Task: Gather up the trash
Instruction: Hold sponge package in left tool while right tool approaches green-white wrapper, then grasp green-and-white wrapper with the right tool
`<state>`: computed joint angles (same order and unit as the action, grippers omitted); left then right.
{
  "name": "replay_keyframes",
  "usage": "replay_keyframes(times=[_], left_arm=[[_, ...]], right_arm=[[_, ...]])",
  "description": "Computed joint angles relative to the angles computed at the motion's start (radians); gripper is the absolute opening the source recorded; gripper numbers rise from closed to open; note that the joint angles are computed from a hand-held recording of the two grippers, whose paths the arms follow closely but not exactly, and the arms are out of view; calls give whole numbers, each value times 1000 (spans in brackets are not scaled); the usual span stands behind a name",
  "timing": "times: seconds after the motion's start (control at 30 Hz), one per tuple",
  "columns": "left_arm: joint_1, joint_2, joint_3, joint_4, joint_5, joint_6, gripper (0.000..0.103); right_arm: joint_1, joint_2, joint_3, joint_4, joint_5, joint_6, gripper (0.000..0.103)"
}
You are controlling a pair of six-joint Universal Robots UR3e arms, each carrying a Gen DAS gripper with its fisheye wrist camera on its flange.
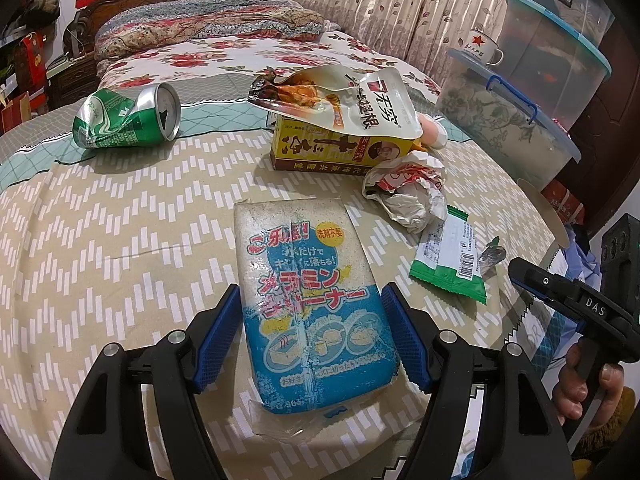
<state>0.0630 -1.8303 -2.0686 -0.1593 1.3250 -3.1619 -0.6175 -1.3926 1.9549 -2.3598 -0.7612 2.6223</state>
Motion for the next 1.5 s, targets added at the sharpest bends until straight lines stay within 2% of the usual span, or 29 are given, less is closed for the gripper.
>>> replay_keyframes(times=[1.5], left_arm=[[-4,-6,-2,12,-6,-8,66]], right_arm=[[60,42,-40,17,16,-28,50]])
